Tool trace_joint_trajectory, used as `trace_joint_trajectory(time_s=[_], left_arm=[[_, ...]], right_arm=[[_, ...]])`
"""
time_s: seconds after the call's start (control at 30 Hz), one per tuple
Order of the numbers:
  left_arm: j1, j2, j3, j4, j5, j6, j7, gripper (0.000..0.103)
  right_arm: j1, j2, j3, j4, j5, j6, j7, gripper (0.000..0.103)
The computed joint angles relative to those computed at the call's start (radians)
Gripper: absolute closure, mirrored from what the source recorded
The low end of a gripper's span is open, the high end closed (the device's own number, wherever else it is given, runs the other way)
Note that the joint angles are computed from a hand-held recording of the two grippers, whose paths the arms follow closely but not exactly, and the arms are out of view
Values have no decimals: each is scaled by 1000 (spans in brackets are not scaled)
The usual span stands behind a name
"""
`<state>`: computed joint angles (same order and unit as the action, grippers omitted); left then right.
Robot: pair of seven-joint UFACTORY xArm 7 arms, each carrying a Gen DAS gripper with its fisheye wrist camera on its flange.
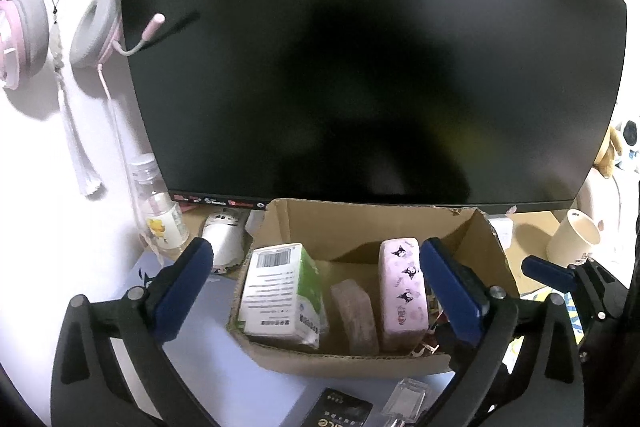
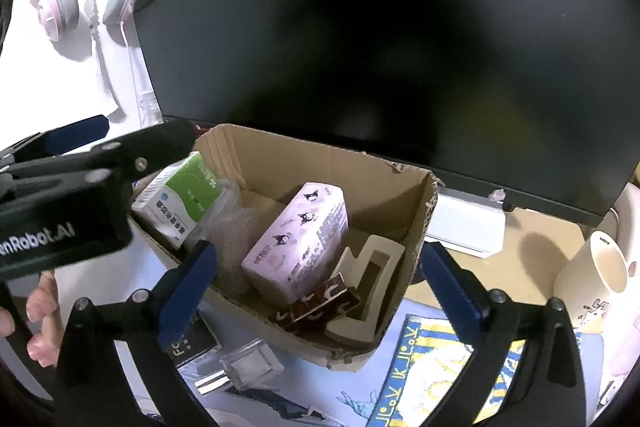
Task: Organize objects
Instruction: 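Lower both items into the cardboard box and open both tools, then move both open tools back toward the tissue pack and glass bottle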
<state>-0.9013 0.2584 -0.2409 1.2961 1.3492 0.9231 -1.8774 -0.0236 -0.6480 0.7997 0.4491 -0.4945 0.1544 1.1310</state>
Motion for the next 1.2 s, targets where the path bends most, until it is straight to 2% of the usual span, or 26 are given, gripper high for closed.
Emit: trace_joint_trajectory(time_s=[0.33, 0.53, 0.77, 0.9, 1.2], left_arm=[[4, -50, -26, -43, -32, 43, 12, 0], [10, -85, -47, -94, -40, 58, -21, 0], [-16, -107, -84, -118, -40, 179, -33, 0], [-23, -123, -99, -140, -39, 206, -34, 0], [-41, -136, -128, -185, -31, 270, -68, 0]], right_arm=[[52, -61, -16, -15, 10, 45, 20, 0], [89, -115, -26, -43, 27, 40, 45, 0], [129, -162, -32, -75, 61, 52, 81, 0], [133, -202, -10, -90, 78, 74, 132, 0], [197, -177, -58, -113, 101, 86, 163, 0]])
